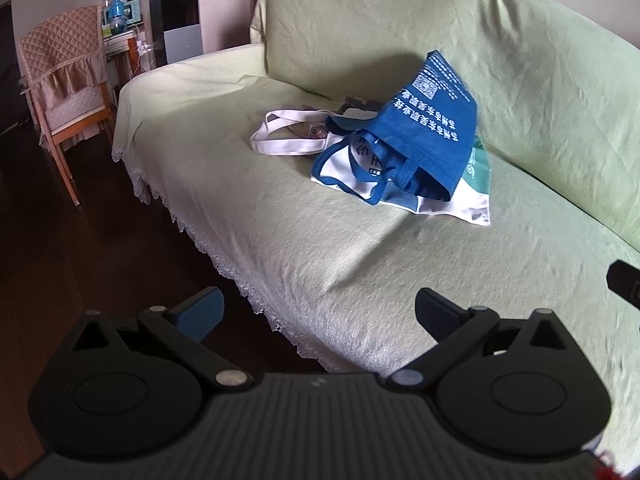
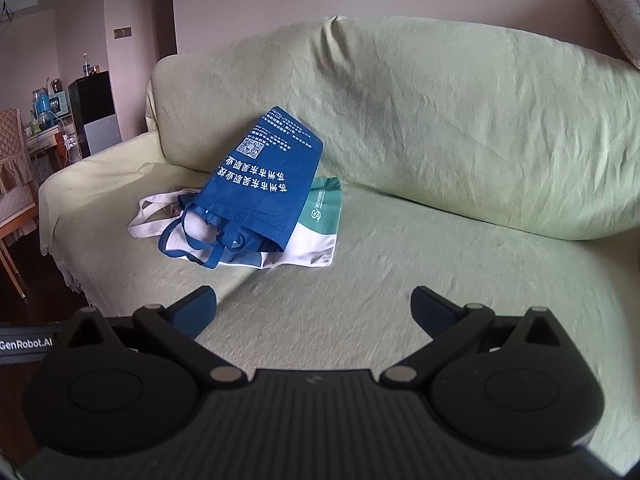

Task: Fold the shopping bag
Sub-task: 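Approach the blue tote bag on the sofa with both tools open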

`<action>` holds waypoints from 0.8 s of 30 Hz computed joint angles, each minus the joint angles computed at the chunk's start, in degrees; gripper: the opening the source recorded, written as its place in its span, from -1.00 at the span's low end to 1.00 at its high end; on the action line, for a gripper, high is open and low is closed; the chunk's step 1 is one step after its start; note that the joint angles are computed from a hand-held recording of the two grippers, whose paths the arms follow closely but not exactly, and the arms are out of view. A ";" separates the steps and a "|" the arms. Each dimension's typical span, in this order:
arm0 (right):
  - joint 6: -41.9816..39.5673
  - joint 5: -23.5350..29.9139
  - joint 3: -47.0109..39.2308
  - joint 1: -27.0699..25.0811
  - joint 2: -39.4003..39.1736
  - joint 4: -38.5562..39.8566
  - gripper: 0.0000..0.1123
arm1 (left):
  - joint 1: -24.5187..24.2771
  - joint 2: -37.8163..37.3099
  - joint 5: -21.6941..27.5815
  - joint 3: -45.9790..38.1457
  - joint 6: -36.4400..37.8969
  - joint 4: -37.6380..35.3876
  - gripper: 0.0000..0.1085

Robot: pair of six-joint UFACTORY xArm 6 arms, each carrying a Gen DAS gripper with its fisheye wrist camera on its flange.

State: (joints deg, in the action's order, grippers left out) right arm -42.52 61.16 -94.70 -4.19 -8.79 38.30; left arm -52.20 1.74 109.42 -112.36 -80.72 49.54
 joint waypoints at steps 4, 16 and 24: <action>-0.10 0.24 -0.37 -0.12 0.33 0.17 0.83 | 0.30 -0.30 -0.95 0.74 0.07 -0.23 0.88; -1.02 -1.67 3.37 0.47 -1.64 0.49 0.83 | -1.68 1.00 1.17 -1.33 0.32 2.57 0.88; -0.32 -1.33 2.81 0.44 -1.19 -0.01 0.83 | -2.09 1.58 1.04 -1.78 1.02 3.17 0.88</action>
State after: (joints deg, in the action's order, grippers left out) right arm -42.83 59.83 -91.88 -3.75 -9.98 38.29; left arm -54.28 3.32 110.47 -114.15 -79.70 52.71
